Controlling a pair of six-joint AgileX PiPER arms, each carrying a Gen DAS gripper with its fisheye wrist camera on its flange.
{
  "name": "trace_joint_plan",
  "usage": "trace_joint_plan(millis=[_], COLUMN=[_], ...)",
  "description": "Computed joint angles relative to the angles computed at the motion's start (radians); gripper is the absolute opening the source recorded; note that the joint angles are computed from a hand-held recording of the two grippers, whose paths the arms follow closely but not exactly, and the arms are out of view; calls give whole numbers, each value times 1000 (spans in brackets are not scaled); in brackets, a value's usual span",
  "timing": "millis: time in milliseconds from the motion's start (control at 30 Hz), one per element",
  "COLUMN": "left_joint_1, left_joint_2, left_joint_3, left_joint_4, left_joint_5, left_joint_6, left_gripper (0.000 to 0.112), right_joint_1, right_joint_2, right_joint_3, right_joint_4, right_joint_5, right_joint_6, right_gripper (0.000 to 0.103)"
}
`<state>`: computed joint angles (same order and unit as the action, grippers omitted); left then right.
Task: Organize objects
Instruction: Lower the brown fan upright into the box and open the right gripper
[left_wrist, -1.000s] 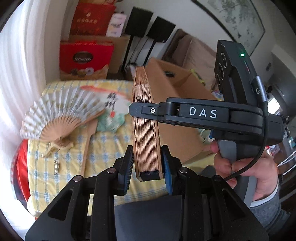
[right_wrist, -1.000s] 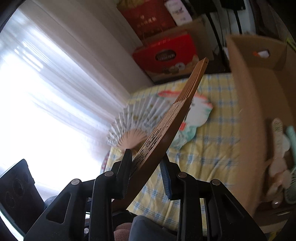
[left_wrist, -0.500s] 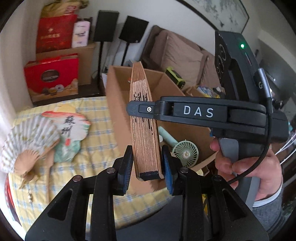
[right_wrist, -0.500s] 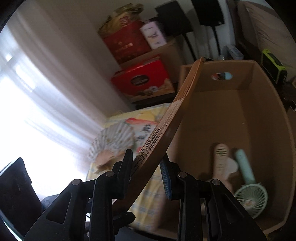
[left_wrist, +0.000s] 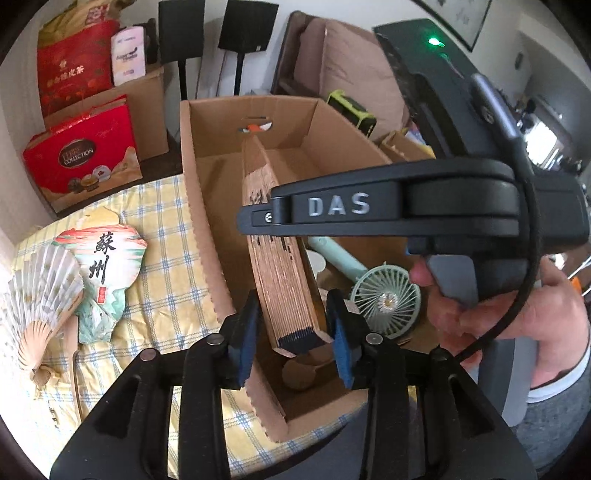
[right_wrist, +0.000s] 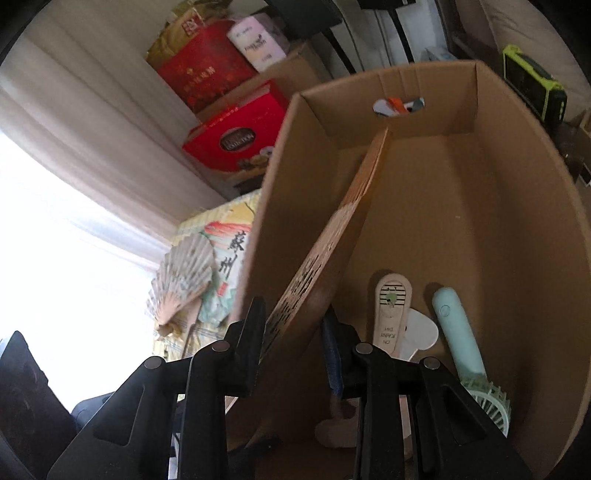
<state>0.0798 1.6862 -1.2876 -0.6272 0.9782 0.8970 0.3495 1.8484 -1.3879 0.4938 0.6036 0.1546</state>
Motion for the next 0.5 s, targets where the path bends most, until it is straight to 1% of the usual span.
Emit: trace_joint_plan(millis=[133,167,200,267,333,400,500], left_joint_1=[-16,-14,-12,-2,11,36,76], left_joint_2=[19,23,27,27,17,6,-20], left_joint_3=[-2,-8,-14,-17,-14,-17,-18], left_joint_4=[20,21,20,10,-1,-21,-32], left_joint_5=[-22,-13,-4,14,30,68,103], left_joint_6=[-15,-20,-26,-16,-5,9,34], left_gripper=[34,35,36,36,40,45,47], right_joint_1=[-35,-46,-50,-43,-43,-46,-39], right_joint_2=[39,45,49,59,67,88,117], right_joint_3=[1,2,0,-18,-25,-49,-96], right_joint_4=[122,162,167,106,90,73,9], right_joint_5=[11,17,21,34,46,65,98], right_joint_6=[-97,-128,-132,-86,-78,-61,-8], right_gripper=[30,30,30,29,28,26,26])
